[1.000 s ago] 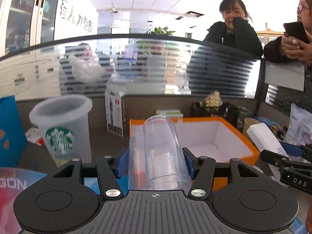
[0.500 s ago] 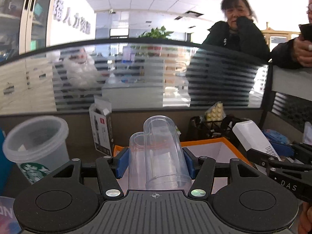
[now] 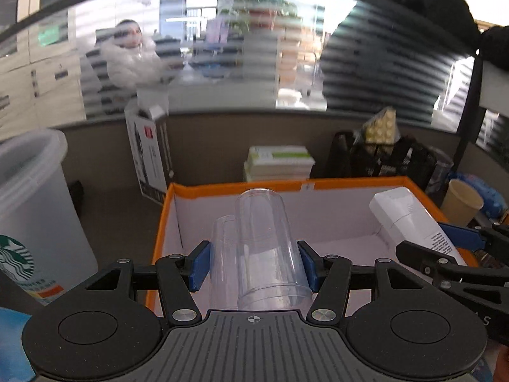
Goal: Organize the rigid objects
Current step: 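Carry the clear cups with left tool into the orange box while right tool carries the power bank there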
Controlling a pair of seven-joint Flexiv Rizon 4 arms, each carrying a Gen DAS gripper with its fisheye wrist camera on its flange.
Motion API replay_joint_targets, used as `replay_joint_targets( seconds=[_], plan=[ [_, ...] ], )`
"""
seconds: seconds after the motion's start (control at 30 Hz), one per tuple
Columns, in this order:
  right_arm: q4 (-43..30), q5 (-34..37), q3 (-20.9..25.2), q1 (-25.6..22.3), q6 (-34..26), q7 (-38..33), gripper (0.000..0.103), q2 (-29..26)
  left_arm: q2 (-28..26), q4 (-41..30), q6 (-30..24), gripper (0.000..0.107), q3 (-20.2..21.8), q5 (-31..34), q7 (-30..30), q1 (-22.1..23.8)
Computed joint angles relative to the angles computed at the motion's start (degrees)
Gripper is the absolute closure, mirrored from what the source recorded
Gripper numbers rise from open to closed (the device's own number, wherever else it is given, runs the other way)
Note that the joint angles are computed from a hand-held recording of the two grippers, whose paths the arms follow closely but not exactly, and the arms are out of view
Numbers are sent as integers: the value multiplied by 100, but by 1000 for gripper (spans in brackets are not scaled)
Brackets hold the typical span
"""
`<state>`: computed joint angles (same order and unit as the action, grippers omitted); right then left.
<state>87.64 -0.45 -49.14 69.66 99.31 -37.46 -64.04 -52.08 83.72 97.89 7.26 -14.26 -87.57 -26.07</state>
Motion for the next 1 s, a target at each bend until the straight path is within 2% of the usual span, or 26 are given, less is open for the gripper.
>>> replay_joint_targets(
  seconds=[0.1,0.33,0.43,0.7,1.0],
  plan=[
    [-120,-210,267,-196,-169,-91,53,82,-136,-185,-251,50,238,-55,-72,-144],
    [-315,-588,542,-475,-382,29,53,138,-277,-465,-675,50,551,188,-385,-293],
    [-406,-818,695,-620,-524,86,53,173,-262,-519,-768,50,510,344,-477,-253],
    [-439,-1305,651,-673,-682,310,53,184,-341,-781,-946,50,472,703,-631,-248],
    [-728,-2236,1441,-1257,-1316,120,53,482,-372,-989,-1444,50,606,1077,-904,-302]
  ],
)
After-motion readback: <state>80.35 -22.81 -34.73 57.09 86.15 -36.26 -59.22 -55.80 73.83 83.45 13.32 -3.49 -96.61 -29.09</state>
